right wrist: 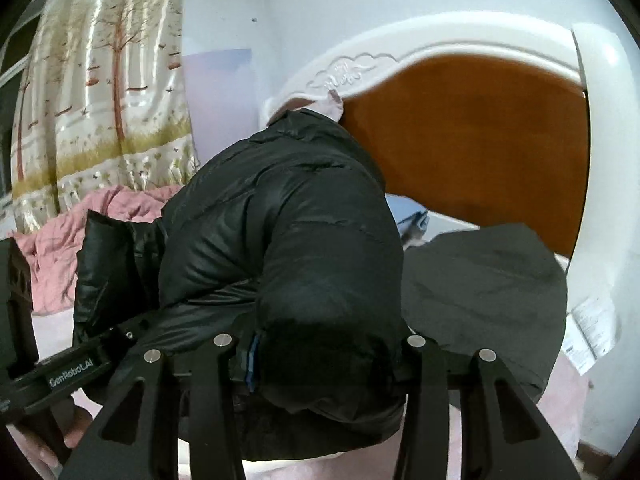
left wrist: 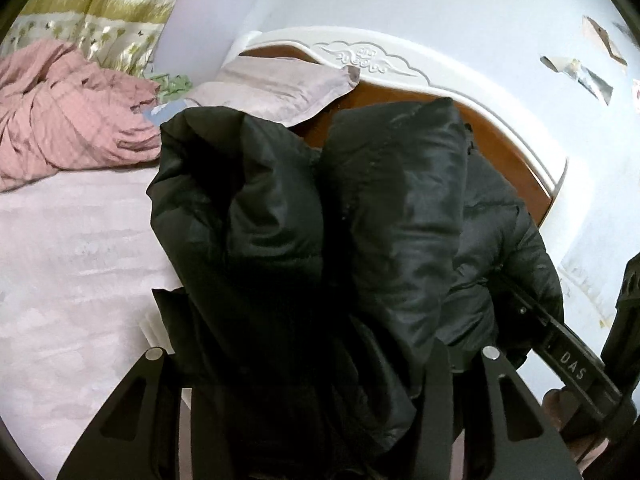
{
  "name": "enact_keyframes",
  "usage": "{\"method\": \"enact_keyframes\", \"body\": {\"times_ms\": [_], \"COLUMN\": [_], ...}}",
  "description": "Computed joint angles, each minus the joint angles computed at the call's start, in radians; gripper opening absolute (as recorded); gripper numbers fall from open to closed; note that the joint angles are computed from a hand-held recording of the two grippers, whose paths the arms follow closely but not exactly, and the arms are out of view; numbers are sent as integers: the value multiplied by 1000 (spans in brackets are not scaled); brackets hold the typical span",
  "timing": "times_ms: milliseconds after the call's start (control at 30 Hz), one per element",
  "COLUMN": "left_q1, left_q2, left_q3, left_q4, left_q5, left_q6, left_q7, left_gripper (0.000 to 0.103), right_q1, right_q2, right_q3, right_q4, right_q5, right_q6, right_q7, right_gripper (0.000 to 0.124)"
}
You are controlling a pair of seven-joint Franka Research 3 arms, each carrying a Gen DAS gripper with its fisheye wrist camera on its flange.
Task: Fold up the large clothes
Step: 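Carry the lifted jacket bundle toward the cream garment by the headboard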
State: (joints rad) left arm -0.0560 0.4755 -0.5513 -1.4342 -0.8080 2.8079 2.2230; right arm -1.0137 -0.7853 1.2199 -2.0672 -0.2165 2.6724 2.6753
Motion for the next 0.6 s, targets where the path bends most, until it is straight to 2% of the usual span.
{"method": "enact_keyframes", "body": {"times_ms": [133, 167, 200, 233, 267, 300, 333, 367, 467, 567, 600], "left_q1": [-28, -43, -89, -142, -163, -154, -116, -61, 18, 23, 30], "left_q2": [-63, -76, -90, -117, -145, -163, -183, -203, -293, -411, -452], "left_q3": [38, 58, 113, 180, 212, 210, 172, 120, 60, 79, 71], "left_q4": [-95, -110, -129, -173, -222, -243, -256, -277, -368, -475, -503], "left_q5": [44, 77, 155, 241, 323, 335, 276, 269, 245, 225, 132], "left_q6": [67, 84, 130, 196, 261, 270, 249, 247, 297, 372, 389], "left_q7": [-72, -106, -178, -257, -325, -330, -267, -251, -209, -161, -67], "left_gripper": [68, 78, 86, 101, 103, 103, 103, 103, 103, 103, 103], "right_q1": [-20, -14, -17, -29, -55, -69, -81, -87, -61, -17, -2], "right_q2": [-10, -16, -22, -40, -79, -119, -168, -196, -228, -266, -285], "right_q3": [28, 24, 27, 35, 50, 52, 51, 49, 28, -1, -10], "right_q4": [20, 18, 28, 48, 85, 105, 118, 132, 149, 162, 167], "right_q5": [33, 45, 49, 45, 36, 33, 24, 24, 44, 76, 87], "right_q6": [-41, -43, -60, -100, -170, -213, -232, -243, -259, -262, -273], "right_q7": [41, 55, 61, 63, 64, 60, 57, 48, -2, -34, -38], "right_gripper": [54, 55, 61, 65, 79, 89, 96, 101, 103, 103, 103]}}
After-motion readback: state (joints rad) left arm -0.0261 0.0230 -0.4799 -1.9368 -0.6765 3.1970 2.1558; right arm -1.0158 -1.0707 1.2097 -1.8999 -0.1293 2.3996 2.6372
